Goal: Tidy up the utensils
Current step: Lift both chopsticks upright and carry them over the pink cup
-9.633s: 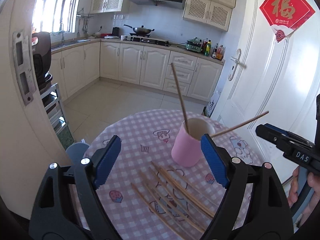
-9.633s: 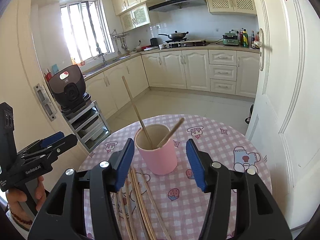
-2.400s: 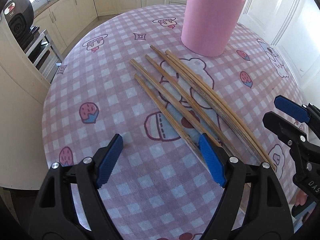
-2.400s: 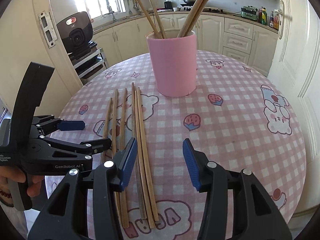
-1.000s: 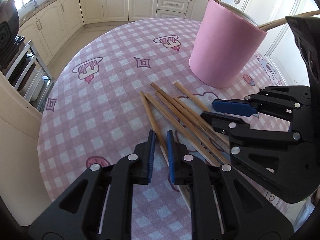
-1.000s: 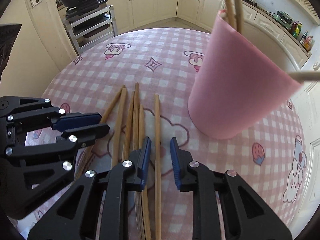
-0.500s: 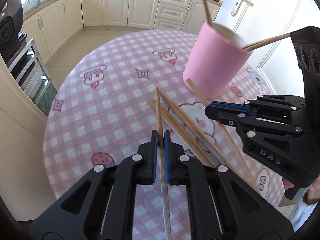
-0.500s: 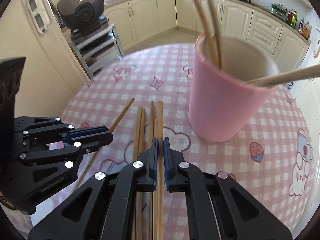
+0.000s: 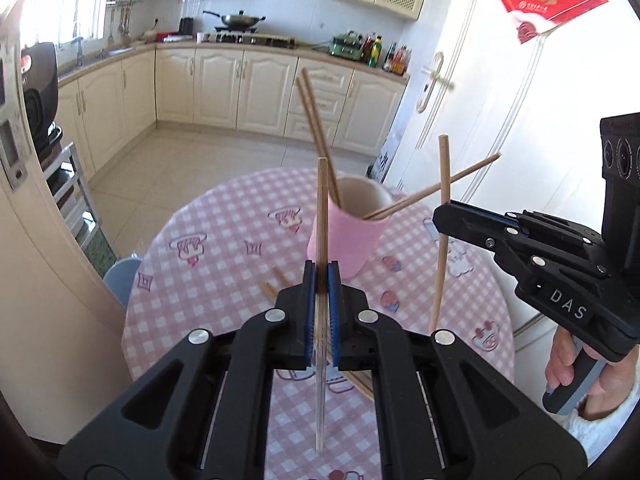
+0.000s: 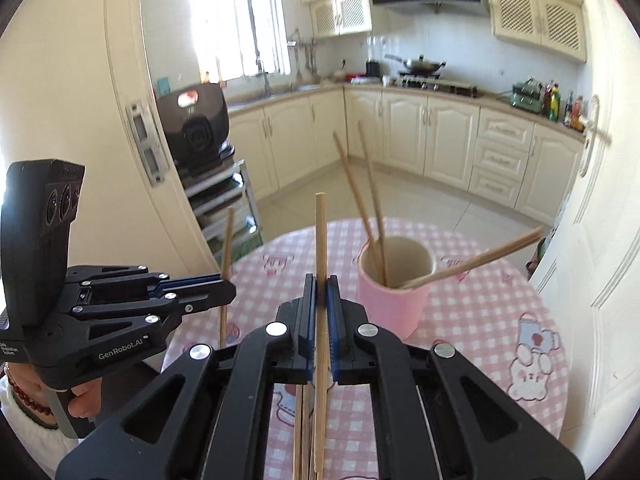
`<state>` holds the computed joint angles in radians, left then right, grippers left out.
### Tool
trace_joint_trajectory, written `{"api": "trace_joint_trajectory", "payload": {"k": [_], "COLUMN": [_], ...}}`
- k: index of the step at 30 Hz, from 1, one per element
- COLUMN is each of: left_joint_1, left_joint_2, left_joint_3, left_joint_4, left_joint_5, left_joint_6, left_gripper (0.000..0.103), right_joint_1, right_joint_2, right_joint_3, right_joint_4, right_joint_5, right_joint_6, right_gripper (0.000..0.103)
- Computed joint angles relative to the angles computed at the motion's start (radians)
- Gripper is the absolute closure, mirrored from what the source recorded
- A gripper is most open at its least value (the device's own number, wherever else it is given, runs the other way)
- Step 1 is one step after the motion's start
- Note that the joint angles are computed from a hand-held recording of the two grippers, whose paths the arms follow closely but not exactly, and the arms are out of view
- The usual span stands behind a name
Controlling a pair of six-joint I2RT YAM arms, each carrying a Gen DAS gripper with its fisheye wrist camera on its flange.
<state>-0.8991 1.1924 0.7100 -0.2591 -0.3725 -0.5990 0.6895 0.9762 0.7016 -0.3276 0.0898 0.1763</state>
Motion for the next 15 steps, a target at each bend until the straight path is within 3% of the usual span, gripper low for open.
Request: {"api": "trace_joint_trajectory", "payload": {"k": [4, 10, 15], "left_joint_1": [-0.039, -0.045, -0.031], "left_joint_2": [-0.036, -0.028, -0.005], "left_joint_3": [0.025, 0.087, 0.148], "left_joint_4": [-0.016, -0.026, -0.011], "left_joint_5": [-0.057, -0.068, -0.081], "left_joint_6": [-0.008, -0.005, 0.018], "left_gripper": [0.097, 0.097, 0.097], "right_joint_1": [-0.028, -0.055, -0.108], "right_joint_2": [-0.061, -0.111, -0.130], "right_joint_3": [-0.008, -0.002, -0.003], "right_joint_4": [0.013, 0.021, 0.101], "right_joint_5": [0.015, 0.013, -0.001], "right_joint_6": [-0.003, -0.003, 0.008], "right_gripper": [0.099, 0.099, 0.099]}}
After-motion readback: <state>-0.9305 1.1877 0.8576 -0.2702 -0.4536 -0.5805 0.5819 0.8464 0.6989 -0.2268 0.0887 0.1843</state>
